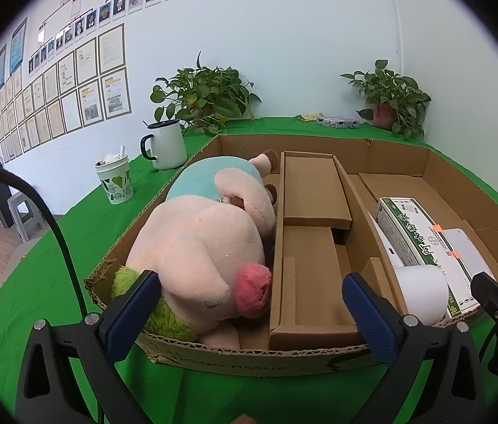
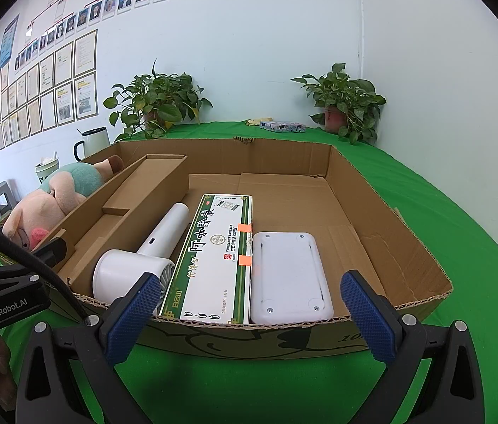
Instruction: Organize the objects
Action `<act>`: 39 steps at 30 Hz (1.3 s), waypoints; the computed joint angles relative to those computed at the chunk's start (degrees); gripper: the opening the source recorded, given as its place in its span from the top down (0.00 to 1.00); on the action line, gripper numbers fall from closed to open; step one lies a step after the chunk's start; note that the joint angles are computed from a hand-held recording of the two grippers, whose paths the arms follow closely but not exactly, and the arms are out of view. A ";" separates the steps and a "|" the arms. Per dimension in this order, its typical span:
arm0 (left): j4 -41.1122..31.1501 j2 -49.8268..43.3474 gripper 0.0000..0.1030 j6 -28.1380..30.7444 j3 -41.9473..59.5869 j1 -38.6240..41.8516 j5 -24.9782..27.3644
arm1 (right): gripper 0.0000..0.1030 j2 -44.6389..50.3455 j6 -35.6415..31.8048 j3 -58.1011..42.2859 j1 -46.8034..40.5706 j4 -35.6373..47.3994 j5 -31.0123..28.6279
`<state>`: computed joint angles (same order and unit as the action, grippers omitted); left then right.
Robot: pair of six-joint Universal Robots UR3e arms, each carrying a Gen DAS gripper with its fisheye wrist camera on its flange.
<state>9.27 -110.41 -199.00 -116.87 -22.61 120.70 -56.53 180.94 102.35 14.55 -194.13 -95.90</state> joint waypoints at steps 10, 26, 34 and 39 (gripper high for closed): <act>0.00 0.04 0.01 0.08 -0.02 0.10 -0.06 | 0.00 -0.03 -0.13 -0.06 -0.37 -0.08 0.80; 0.02 0.09 0.01 0.10 -0.08 0.14 -0.10 | 0.00 -0.12 0.01 -0.22 0.13 0.29 0.23; -0.03 0.15 0.01 0.07 -0.11 0.14 -0.13 | 0.00 -0.19 -0.01 -0.15 0.14 0.29 0.13; -0.05 0.21 0.01 0.08 -0.13 0.16 -0.16 | 0.00 -0.23 -0.03 -0.11 0.09 0.28 0.20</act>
<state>9.22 -110.20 -198.92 -117.00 -22.44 120.54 -56.76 180.91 102.24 14.64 -193.86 -95.70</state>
